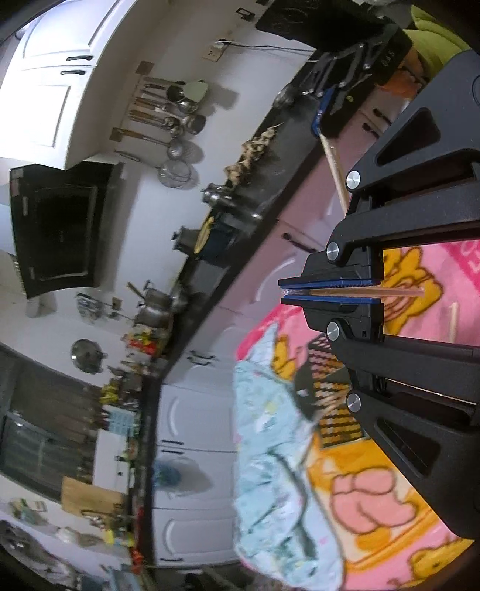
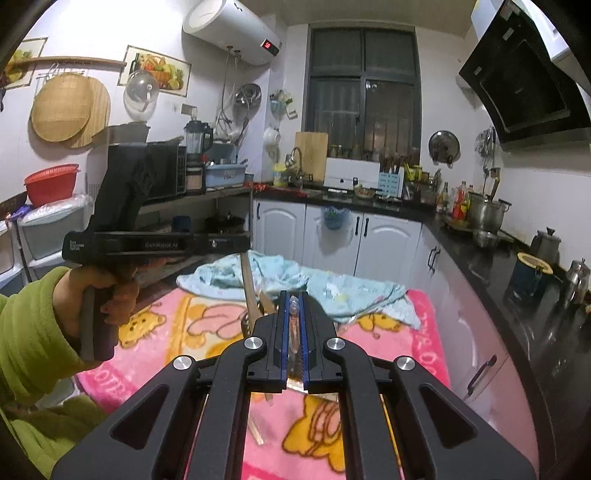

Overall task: Organize utensils
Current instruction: 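Lift the held chopsticks with the right tool over the caddy while the left tool carries its pair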

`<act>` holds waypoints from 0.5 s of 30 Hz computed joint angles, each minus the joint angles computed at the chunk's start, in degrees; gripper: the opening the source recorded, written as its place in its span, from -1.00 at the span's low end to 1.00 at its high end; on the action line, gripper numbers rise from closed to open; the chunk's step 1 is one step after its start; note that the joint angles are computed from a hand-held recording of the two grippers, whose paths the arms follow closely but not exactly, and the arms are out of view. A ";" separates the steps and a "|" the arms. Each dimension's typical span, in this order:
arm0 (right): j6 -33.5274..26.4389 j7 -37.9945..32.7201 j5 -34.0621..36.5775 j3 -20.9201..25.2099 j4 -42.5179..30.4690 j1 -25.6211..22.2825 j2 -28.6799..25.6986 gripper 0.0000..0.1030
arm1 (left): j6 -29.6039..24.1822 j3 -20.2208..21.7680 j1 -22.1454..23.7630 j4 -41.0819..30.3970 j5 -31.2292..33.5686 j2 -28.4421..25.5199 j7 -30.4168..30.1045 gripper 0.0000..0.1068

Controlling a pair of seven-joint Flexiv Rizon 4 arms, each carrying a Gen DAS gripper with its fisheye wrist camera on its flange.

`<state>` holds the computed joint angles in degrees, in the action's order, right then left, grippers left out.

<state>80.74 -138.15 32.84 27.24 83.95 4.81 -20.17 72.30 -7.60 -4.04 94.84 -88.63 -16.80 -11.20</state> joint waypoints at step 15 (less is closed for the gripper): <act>-0.40 11.35 -10.83 -4.52 -9.15 5.43 -5.90 -0.90 | 10.75 -2.17 1.38 -13.39 2.72 -5.58 0.00 -0.98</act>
<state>80.34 -126.80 22.01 22.72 74.80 10.24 -26.07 83.05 -9.78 -2.65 81.45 -85.90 -22.38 -11.21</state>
